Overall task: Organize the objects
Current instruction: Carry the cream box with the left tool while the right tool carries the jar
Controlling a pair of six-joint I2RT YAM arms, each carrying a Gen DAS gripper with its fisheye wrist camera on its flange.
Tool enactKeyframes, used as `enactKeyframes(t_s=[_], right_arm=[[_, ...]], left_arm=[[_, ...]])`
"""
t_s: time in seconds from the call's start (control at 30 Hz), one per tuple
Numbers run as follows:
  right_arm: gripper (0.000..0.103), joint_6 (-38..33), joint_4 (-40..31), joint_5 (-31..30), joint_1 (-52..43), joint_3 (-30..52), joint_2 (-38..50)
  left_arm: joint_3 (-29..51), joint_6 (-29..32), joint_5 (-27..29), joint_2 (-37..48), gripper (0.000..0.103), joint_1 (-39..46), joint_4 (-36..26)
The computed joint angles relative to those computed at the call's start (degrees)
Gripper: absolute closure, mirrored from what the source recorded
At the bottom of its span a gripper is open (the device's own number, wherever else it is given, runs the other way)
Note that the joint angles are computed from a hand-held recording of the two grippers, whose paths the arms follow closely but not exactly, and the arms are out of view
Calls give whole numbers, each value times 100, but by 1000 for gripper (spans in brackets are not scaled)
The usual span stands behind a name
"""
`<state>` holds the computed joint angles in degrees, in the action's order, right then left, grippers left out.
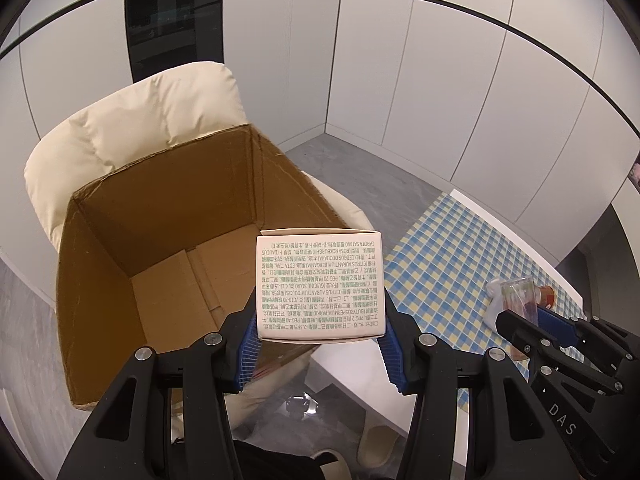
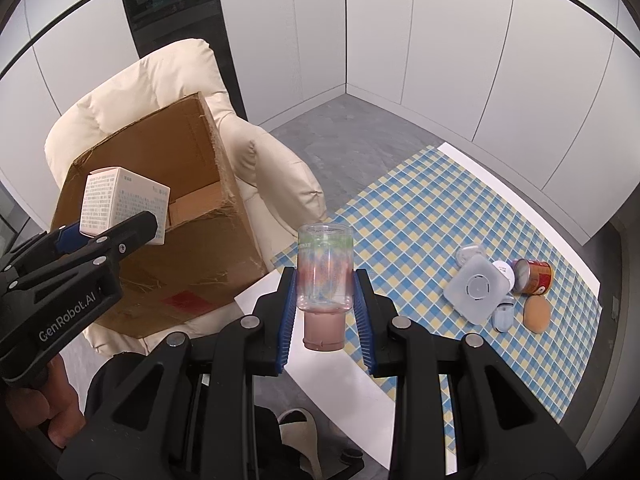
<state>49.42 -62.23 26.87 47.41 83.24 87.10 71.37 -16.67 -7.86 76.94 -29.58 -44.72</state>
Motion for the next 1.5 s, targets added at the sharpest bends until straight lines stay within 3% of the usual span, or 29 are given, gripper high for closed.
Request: enactKeyframes(t_s=[1.5], right_arm=[[74,-888,478,-252,272,1999,1929]], left_arm=[[-341,756,520,-441,51,1855,-170]])
